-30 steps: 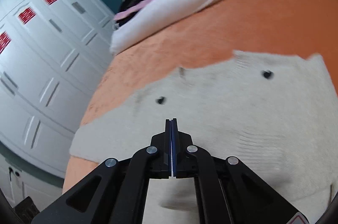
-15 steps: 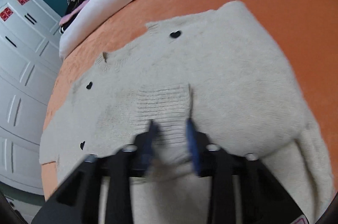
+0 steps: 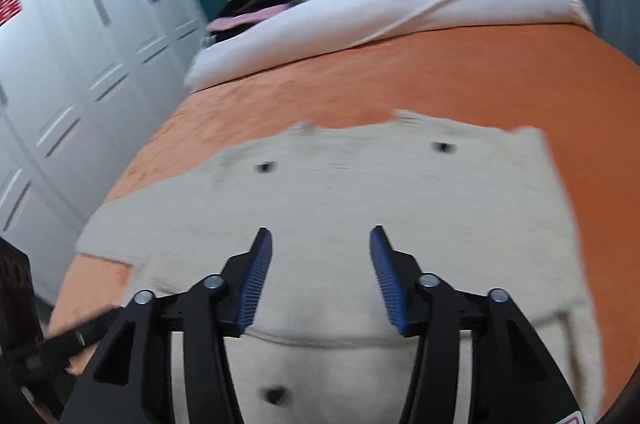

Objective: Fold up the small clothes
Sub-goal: 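Grasp the cuff of the other sleeve with the left tool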

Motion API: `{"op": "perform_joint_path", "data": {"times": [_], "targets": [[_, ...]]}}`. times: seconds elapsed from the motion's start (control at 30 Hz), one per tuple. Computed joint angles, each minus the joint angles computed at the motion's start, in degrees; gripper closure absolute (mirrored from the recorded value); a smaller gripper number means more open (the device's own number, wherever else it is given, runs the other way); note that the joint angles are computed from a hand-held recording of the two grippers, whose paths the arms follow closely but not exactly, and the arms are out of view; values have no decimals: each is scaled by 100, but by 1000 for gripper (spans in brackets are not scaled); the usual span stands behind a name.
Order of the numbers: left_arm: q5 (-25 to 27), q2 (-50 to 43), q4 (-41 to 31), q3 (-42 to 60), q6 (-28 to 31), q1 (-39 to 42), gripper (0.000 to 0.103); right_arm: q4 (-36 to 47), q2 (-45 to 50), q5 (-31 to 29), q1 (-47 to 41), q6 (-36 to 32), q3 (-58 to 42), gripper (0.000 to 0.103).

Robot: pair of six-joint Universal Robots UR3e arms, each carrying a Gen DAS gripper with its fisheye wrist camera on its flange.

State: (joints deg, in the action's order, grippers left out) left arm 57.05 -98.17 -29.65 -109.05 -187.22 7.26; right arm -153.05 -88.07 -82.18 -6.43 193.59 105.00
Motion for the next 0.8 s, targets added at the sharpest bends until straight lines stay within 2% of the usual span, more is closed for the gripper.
{"op": "perform_joint_path", "data": {"times": [0.07,0.1,0.17,0.2,0.23,0.27,0.3,0.33,0.4,0.43,0.5,0.57,0.6,0.63,0.67,0.73,0.8], "targets": [[273,-664,8,428,-548,-150,5,237,-333,-30,-772,-38,519,44],[179,-936,292,441,-990,-87,5,334,-326,105,-1112,-19,576,44],[371,-1102,916,437,-1653,-153,5,138,-34,408,-1525,13,557,44],[504,-1187,893,617,-1727,-243,8,163,285,489,-1566,-5,315,42],[669,-1349,663,1026,-1699,-399,17,263,625,499,-1508,-107,14,46],[770,-1483,457,1369,-1650,-518,53,384,863,795,-1510,-382,-223,62],[776,-1656,94,1840,-1547,-614,83,408,862,774,-1482,-489,-221,87],[692,-1726,15,2081,-1506,-641,92,-48,648,1072,-1626,-446,1,88],[624,-1737,433,2434,-1494,-665,94,-798,-23,2071,-2213,-56,686,89],[649,-1717,634,2515,-1455,-673,94,-1180,-190,2357,-2507,181,977,89],[613,-1788,904,2644,-1389,-659,93,-1649,-135,2352,-2811,355,1374,89],[713,-2167,654,2840,-1229,-706,92,-1230,600,1768,-2592,113,1113,90],[808,-2368,444,2830,-1155,-736,93,-1096,854,1748,-2607,-79,1121,91],[991,-2516,340,2749,-1153,-776,93,-1443,868,1991,-2762,159,1280,91],[1003,-2629,575,2507,-1153,-755,93,-1324,759,2061,-2833,198,1199,91],[591,-2596,1838,1642,-1305,-537,92,-1446,542,1893,-2825,444,1155,92],[270,-2631,2277,1369,-1493,-375,92,-1917,218,1940,-2867,517,1349,91]]}}
